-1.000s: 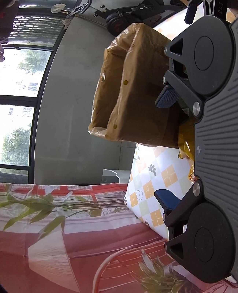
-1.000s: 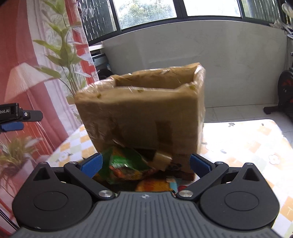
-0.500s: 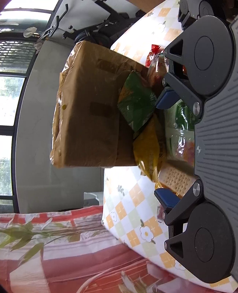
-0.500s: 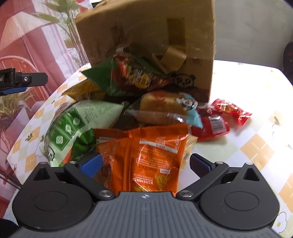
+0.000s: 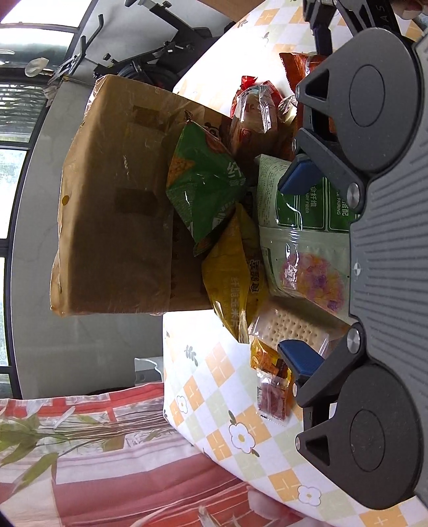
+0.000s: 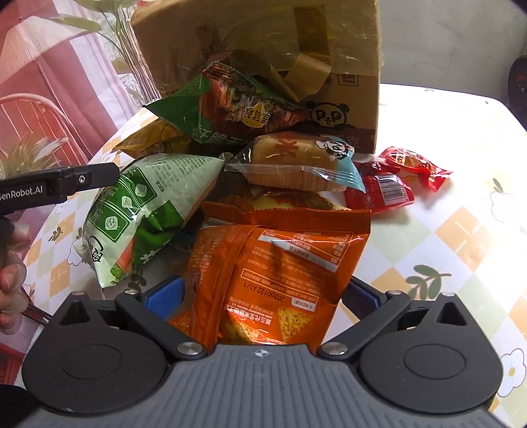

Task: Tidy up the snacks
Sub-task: 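Grasp the orange chip bag with the right tool while the left tool grasps the green-and-white bag, then lift both bags over the box and open both tools to drop them in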

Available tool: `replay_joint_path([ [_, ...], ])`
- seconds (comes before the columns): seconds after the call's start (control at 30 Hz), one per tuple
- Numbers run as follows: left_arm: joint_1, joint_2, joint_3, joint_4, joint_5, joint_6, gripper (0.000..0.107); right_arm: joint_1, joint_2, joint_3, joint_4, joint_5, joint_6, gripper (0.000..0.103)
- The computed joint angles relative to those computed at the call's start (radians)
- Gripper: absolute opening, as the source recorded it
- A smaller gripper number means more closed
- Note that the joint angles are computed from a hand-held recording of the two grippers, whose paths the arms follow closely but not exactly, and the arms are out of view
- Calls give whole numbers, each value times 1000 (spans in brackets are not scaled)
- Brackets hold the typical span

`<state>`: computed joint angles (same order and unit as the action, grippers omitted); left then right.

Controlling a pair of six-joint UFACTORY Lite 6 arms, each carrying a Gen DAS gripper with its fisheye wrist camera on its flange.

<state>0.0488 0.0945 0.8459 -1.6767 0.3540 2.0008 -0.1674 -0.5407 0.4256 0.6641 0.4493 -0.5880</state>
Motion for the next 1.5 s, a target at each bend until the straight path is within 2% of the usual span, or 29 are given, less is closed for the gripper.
replay_joint_path([
  [0.07, -6, 16, 1, -51, 1, 59, 99, -32, 9, -5, 70, 25, -62, 96],
  [0.1, -10, 23, 5, -69, -1, 84, 99, -60, 22, -5, 131, 49, -124, 87],
  [0.2, -22, 45, 31, -73, -10, 108, 100, -80, 9, -9, 147, 67, -130, 82],
  [0.43, 19, 83, 78, 121, 74, -119, 100, -112, -41, -33, 141, 90, -108, 77],
  [0.53, 79, 75, 81, 209, 206, -247, 100, -122, -50, -41, 153, 84, -124, 76],
  [0.57, 84, 66, 72, 205, 218, -241, 100, -130, -45, -42, 167, 85, -140, 76],
  [0.73, 36, 38, 18, 115, 95, -117, 100, -95, -73, -49, 123, 67, -86, 74],
  [0.8, 47, 54, 12, 90, 111, -80, 101, -98, -82, -58, 136, 69, -98, 74],
  [0.9, 34, 75, -13, -33, 109, 79, 103, -118, -89, -65, 152, 82, -118, 74],
  [1.0, 36, 129, 12, -8, 128, 52, 103, -105, -82, -51, 119, 82, -101, 74],
  [1.1, 33, 146, 3, -97, 132, 113, 103, -79, -95, -52, 66, 60, -63, 74],
  [1.13, 30, 141, -2, -117, 127, 121, 100, -82, -102, -57, 68, 62, -69, 74],
  [1.17, 26, 122, -21, -155, 121, 148, 89, -90, -112, -66, 77, 65, -84, 74],
  [1.2, 26, 98, -42, -177, 120, 171, 85, -102, -122, -75, 92, 72, -104, 74],
  [1.33, 59, 3, -100, -110, 139, 140, 70, -161, -136, -80, 132, 127, -157, 71],
  [1.5, 147, -116, -150, -20, 182, 65, 68, -266, -201, -64, 182, 225, -253, 70],
])
